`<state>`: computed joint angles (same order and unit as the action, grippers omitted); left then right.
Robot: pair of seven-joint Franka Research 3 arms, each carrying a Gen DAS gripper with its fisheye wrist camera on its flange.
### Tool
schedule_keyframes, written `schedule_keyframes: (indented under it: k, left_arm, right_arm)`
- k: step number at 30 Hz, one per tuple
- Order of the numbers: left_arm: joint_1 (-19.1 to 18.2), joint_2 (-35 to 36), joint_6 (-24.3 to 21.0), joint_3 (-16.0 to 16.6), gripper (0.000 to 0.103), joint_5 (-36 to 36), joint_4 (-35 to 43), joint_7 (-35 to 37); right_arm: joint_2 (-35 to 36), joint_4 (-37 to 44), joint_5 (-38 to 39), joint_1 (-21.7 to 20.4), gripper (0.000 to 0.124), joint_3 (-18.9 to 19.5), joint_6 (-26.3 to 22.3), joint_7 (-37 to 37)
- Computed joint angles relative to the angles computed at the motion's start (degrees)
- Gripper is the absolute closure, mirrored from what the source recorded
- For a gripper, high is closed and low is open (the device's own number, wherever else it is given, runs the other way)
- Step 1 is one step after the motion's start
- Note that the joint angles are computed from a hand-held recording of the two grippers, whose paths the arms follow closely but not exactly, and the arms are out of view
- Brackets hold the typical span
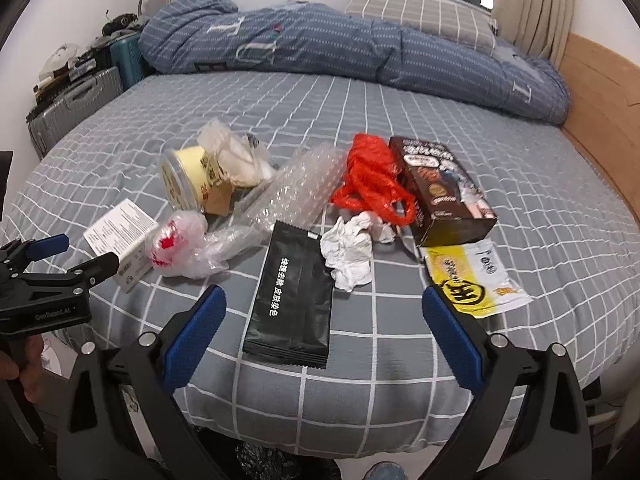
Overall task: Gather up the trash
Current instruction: 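Grasp the white printed box with the left gripper while the right grasps the black pouch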
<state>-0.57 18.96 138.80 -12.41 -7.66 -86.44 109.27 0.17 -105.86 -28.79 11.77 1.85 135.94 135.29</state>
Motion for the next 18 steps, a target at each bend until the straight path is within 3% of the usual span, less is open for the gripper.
schedule_keyframes:
  k: [6,18]
  left_arm:
    - [0.08,3.65,-2.68,-0.89,0.006,-0.24,4.45,3.86]
    - [-0.81,9.47,-6.71,-1.40,0.008,0.81,11.92,4.49]
  right_arm:
    - [2.65,1.39,6.35,-0.43,0.039,-0.95,0.19,-4.20]
    - [8.67,6.65,17.49,-0.24,0.050,-2.59,-1.81,-10.11]
